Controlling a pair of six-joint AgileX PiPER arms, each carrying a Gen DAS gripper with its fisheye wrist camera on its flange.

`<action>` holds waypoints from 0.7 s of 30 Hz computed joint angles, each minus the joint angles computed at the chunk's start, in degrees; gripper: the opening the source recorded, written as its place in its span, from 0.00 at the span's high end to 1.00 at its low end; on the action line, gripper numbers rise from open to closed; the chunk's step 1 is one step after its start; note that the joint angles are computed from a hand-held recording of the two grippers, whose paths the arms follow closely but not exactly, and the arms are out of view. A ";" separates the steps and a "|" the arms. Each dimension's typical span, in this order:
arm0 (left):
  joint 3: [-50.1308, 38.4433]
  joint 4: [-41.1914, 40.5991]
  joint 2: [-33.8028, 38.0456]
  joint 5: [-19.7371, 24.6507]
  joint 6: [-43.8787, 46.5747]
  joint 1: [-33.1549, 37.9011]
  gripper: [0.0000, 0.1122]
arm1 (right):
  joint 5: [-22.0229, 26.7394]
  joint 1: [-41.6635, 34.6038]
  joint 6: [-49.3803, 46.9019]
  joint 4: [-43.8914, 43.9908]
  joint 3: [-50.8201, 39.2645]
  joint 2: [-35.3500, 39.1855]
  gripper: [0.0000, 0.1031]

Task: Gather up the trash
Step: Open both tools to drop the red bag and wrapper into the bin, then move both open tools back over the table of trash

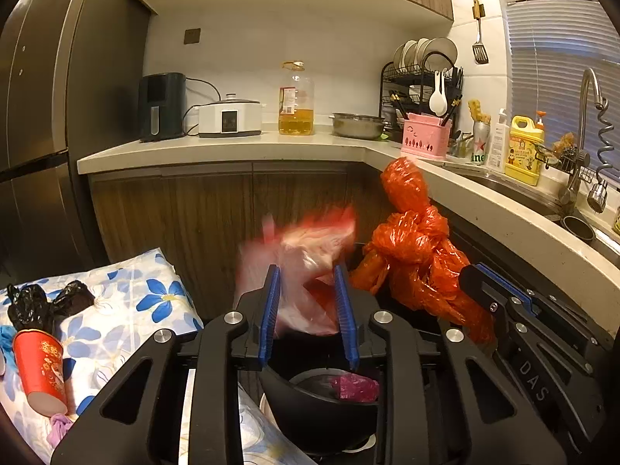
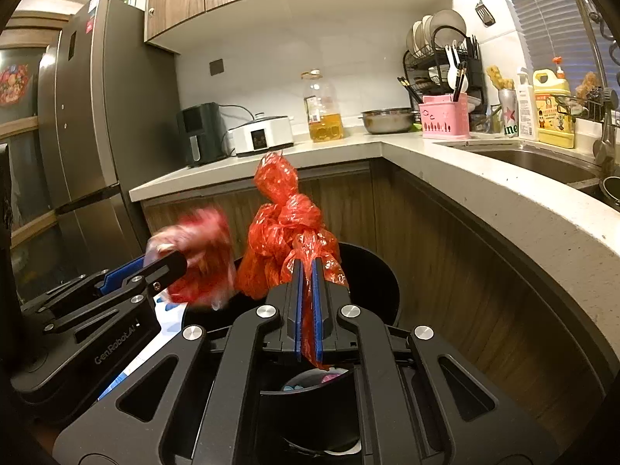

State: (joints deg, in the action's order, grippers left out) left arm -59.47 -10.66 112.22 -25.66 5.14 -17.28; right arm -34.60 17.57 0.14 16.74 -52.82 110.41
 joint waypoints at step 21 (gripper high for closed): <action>12.70 -10.85 -6.05 -8.56 3.39 3.13 0.14 | -2.00 2.92 -3.94 5.70 4.65 -2.57 0.26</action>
State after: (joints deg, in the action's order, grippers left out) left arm -46.77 -21.51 106.17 -34.21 8.53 -14.16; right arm -36.60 20.49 -3.80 22.44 -48.17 107.84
